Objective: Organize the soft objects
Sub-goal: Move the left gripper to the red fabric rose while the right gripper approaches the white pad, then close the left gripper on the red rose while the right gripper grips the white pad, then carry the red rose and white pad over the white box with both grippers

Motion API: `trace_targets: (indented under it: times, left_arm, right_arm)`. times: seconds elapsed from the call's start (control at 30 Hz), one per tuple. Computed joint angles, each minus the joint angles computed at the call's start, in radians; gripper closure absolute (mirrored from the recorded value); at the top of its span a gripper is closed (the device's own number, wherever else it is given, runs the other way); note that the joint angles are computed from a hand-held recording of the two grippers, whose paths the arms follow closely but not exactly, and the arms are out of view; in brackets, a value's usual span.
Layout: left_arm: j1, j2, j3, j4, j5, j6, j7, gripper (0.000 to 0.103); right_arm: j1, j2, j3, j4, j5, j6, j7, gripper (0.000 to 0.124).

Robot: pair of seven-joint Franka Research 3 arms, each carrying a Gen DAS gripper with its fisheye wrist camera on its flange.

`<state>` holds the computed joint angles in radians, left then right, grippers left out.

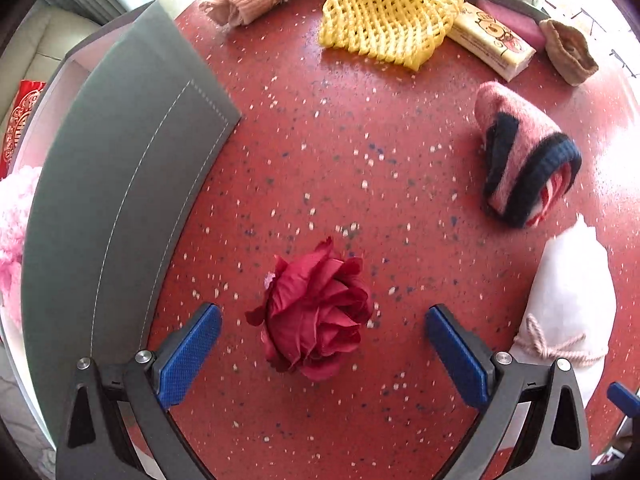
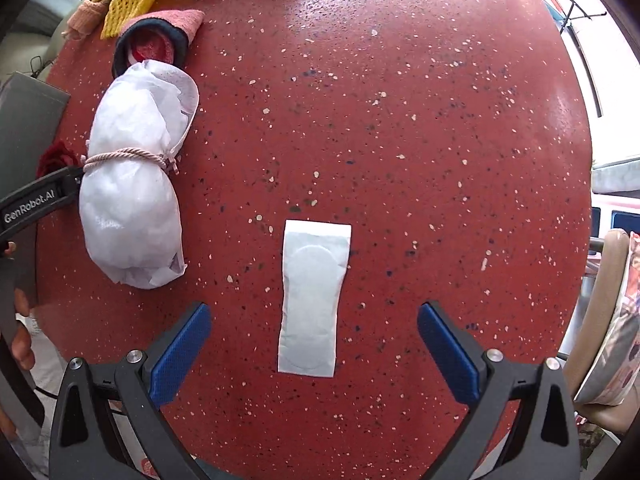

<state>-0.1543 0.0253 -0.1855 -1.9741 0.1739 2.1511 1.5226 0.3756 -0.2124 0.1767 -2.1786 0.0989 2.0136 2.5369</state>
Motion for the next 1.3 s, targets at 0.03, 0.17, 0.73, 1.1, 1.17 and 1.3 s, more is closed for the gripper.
trace_targets:
  times: [0.03,0.17,0.73,1.1,1.17,1.3]
  left_arm:
    - [0.000,0.008,0.000,0.009,-0.006,0.001,0.007,0.000]
    - [0.013,0.062,0.004,0.078,-0.075,-0.023,0.048,0.000]
    - [0.028,0.140,-0.010,0.215,-0.104,-0.110,0.133,0.068]
    - [0.044,0.021,0.002,0.098,-0.178,-0.103,0.232,0.071]
    - [0.040,-0.007,0.004,0.077,-0.190,-0.103,0.245,0.071]
    - [0.025,-0.073,0.007,0.012,-0.200,-0.086,0.263,0.071]
  right_arm:
    - [0.001,0.019,0.000,0.010,0.000,-0.005,-0.006,0.021]
    - [0.007,0.061,0.006,0.052,-0.044,-0.042,0.025,0.021]
    - [0.040,0.023,0.018,0.057,-0.052,-0.061,0.055,0.100]
    - [0.029,-0.133,0.024,-0.085,0.050,0.040,0.070,0.100]
    - [0.026,-0.158,0.031,-0.093,0.056,0.022,0.073,0.100]
    - [0.023,-0.188,0.048,-0.086,0.058,-0.008,0.079,0.100]
